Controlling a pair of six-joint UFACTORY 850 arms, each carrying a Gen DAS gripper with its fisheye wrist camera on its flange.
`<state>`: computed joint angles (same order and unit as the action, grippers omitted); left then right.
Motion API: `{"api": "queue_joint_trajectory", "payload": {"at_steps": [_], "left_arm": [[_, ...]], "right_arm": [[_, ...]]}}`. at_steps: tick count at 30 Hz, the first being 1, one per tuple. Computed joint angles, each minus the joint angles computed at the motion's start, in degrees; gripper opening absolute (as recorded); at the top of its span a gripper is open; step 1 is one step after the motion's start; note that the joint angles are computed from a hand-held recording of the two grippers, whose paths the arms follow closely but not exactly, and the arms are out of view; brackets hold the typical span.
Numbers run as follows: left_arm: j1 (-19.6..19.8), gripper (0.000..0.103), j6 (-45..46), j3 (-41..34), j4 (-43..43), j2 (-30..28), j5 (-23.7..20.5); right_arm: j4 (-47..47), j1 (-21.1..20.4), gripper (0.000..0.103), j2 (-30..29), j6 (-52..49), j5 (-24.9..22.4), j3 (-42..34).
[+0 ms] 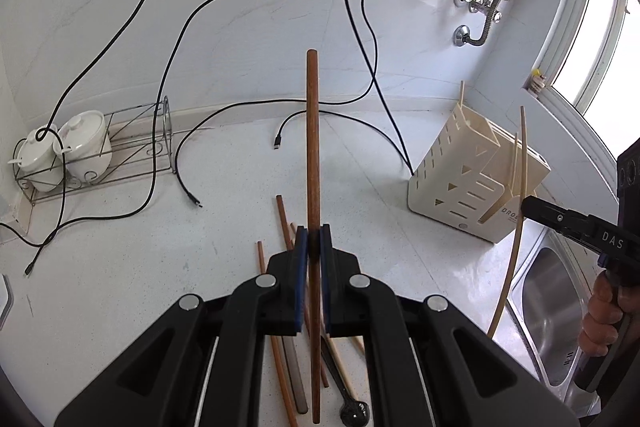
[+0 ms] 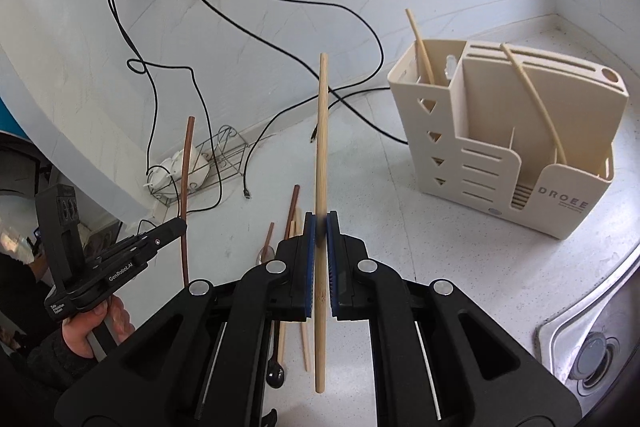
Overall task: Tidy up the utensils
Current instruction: 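Carry both held chopsticks upright over the cream utensil holder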
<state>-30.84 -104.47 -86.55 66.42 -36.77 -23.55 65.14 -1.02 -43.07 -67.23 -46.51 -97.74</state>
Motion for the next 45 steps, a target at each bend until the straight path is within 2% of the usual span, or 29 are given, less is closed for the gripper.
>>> {"api": "queue_joint_trajectory", "payload": {"at_steps": [7, 16, 23, 29, 35, 42, 45], "left_arm": [[-0.43, 0.006, -1.50, -4.76, 5.25, -1.85, 0.75], [-0.57, 0.006, -4.01, -13.06, 13.34, -5.45, 1.47], [-0.54, 0.006, -12.28, -19.43, 24.80, -8.79, 2.84], [-0.34, 0.006, -16.23, -27.22, 31.04, -12.98, 4.67], [-0.19, 0.006, -26.00, -34.86, 41.98, -17.54, 5.38], [0.14, 0.006, -26.43, -46.97, 44.19, -25.17, 6.95], [0.43, 0.006, -22.54, -55.07, 40.39, -30.11, 8.20]], "right_arm": [[6.82, -2.14, 0.005, 2.83, -5.46, 4.73, 1.94], [14.33, -3.97, 0.005, 3.60, -11.33, 10.26, 1.11], [20.46, -4.64, 0.005, 3.81, -17.48, 14.33, 0.19], [28.47, -4.80, 0.005, 3.72, -26.42, 17.93, -0.59], [33.43, -5.01, 0.005, 2.17, -31.52, 18.90, -3.12], [36.59, -5.16, 0.005, -0.37, -34.43, 20.12, -6.70], [39.00, -5.15, 0.005, -1.31, -36.67, 21.53, -7.89]]}}
